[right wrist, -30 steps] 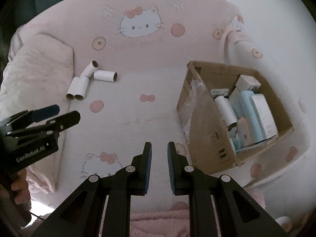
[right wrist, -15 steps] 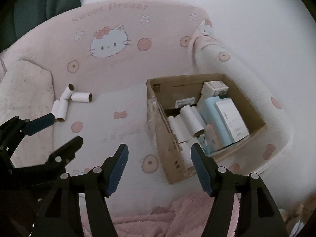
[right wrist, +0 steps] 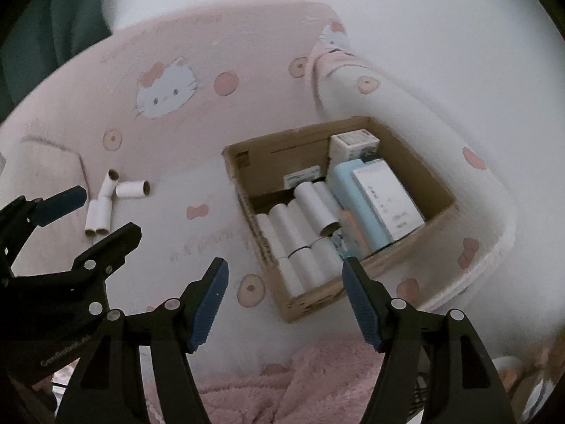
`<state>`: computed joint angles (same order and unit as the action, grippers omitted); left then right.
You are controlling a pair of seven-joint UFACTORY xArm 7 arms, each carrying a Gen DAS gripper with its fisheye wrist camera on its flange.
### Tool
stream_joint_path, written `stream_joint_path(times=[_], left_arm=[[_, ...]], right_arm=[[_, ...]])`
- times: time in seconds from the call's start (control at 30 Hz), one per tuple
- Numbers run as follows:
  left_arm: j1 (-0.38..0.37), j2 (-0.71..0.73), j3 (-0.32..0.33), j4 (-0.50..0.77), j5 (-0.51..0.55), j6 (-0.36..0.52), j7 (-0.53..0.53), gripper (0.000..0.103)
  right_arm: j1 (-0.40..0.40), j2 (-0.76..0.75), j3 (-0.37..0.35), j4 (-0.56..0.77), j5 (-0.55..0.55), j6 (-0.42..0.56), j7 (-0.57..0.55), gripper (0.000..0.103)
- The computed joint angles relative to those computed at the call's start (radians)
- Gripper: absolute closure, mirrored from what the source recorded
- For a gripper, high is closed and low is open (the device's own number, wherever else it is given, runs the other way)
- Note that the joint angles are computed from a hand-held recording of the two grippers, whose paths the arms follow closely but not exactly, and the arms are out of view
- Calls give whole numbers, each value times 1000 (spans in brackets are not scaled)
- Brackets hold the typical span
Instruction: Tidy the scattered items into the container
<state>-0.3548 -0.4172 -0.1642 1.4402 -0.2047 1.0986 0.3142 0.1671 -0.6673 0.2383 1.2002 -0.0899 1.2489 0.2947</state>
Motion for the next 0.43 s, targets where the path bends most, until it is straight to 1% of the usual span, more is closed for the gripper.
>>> stream_joint_path(times=[0.13, 0.27, 0.43], left_arm=[[-8, 15, -19, 33, 3, -2, -19, 26], [-17, 6, -40, 31, 22, -32, -31, 26], [-27, 9, -53, 48, 40, -19, -47, 26]], right_arm=[[-8, -23, -27, -8, 10, -7, 3, 37], [-19, -47, -41, -16, 17, -11, 0, 37], [-30, -72, -55, -31, 31, -10, -3, 37]])
